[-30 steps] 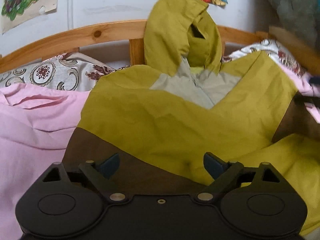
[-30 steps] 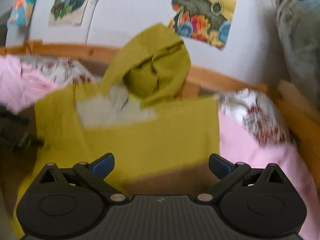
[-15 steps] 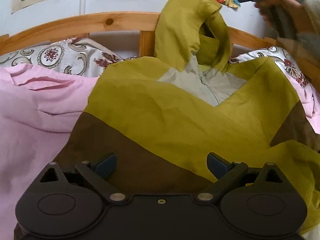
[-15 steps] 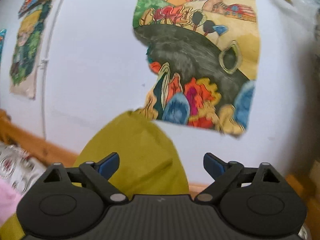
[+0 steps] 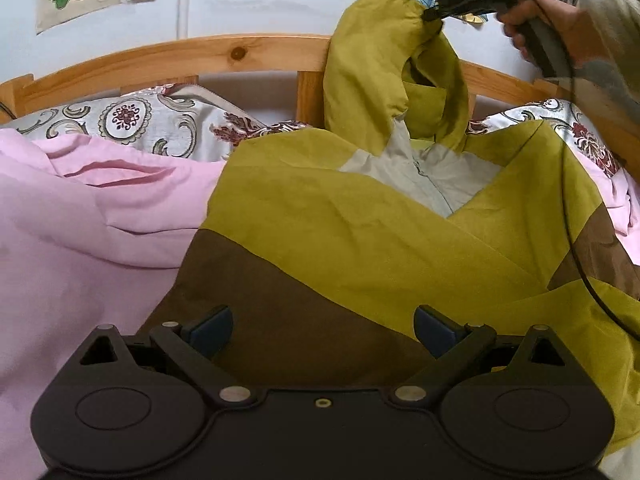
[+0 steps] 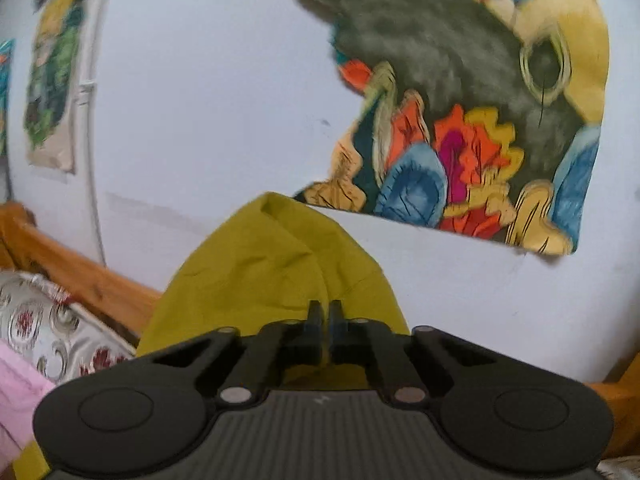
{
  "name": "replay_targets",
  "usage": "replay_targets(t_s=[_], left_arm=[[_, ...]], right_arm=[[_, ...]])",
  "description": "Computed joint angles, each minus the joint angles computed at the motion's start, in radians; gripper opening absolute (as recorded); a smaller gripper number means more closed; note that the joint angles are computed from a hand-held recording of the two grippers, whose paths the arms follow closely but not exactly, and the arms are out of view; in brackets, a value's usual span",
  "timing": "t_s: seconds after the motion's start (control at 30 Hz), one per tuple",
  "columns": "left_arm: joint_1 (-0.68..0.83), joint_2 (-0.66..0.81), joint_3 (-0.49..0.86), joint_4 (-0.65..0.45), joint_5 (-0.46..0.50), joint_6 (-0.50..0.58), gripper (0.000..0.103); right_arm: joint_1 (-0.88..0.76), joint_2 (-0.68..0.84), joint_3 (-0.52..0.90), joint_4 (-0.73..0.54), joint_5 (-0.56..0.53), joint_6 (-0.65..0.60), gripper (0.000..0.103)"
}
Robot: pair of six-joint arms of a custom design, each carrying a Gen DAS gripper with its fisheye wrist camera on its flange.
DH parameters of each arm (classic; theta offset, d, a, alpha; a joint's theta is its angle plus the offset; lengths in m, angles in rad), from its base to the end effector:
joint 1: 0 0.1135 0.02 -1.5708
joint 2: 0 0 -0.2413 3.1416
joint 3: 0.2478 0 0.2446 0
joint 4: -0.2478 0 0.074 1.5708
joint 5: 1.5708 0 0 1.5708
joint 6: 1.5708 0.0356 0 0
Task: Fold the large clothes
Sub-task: 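Grasp the olive hood with the right tool and lift it, then fold the hood down onto the jacket body with the right tool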
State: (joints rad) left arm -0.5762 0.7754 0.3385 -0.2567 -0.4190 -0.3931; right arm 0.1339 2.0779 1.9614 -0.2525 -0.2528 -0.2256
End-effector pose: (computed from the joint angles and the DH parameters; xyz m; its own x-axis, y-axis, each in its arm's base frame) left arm 0.1503 -0.0804 0.1683 -0.5854 -0.0369 -0.8099 0.0121 0.9985 -0.0543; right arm 0.4754 0.0730 0.3173 -0.2678 -0.2546 -0.9292 -0.4313 0.8941 -0.1207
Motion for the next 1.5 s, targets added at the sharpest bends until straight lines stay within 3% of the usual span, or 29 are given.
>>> replay_targets(t_s=[0.13, 0.3, 0.5, 0.67, 0.77, 0.87, 0.9, 0.93, 1.0, 1.1, 1.2, 1.33, 1.4, 1.47, 1.5], left_arm=[[-0.002, -0.028, 0.019, -0.041, -0.006, -0.01, 0.097], [-0.04, -0.11, 0.035, -0.114, -0.057, -0.025, 0.097], [-0.086, -0.272, 0.032, -0.242, -0.107, -0.027, 0.097], [-0.055, -0.403, 0.017, -0.309, -0.033, -0.03, 0.097], [-0.042, -0.451, 0.011, -0.317, 0.022, -0.04, 0.097], [0.009, -0.481, 0.0, -0.298, 0.14, -0.033, 0.098], [0.027, -0.48, -0.002, -0.29, 0.182, -0.035, 0.098], [0.047, -0.479, -0.006, -0.277, 0.227, -0.038, 0.099], [0.122, -0.464, -0.02, -0.231, 0.373, -0.047, 0.1], [0.183, -0.383, -0.03, -0.134, 0.497, -0.099, 0.1], [0.209, -0.247, -0.015, 0.014, 0.565, -0.172, 0.1], [0.203, -0.005, 0.074, 0.184, 0.588, -0.217, 0.101], [0.201, 0.12, 0.142, 0.217, 0.593, -0.242, 0.101], [0.209, 0.221, 0.209, 0.213, 0.6, -0.291, 0.093], [0.222, 0.26, 0.223, 0.236, 0.633, -0.314, 0.089]], right_arm=[[-0.002, -0.207, -0.303, 0.133, -0.034, -0.016, 0.003], [0.007, -0.604, -0.79, 0.313, -0.091, -0.025, 0.002], [-0.001, -1.116, -1.296, 0.353, -0.136, 0.003, 0.002], [-0.016, -1.519, -1.601, 0.2, -0.154, 0.022, 0.002], [-0.052, -1.704, -1.688, 0.024, -0.184, 0.021, 0.003], [-0.167, -1.831, -1.7, -0.201, -0.314, 0.003, 0.008], [-0.239, -1.854, -1.69, -0.275, -0.388, -0.028, 0.021], [-0.32, -1.869, -1.678, -0.338, -0.462, -0.062, 0.043], [-0.529, -1.827, -1.635, -0.443, -0.656, -0.16, 0.06], [-0.69, -1.681, -1.567, -0.475, -0.775, -0.212, 0.072], [-0.674, -1.531, -1.547, -0.248, -0.753, -0.003, 0.078], [-0.578, -1.216, -1.504, 0.153, -0.687, 0.339, 0.086], [-0.532, -1.047, -1.461, 0.315, -0.648, 0.495, 0.087], [-0.494, -0.902, -1.41, 0.406, -0.627, 0.624, 0.086], [-0.482, -0.841, -1.391, 0.444, -0.627, 0.678, 0.078]])
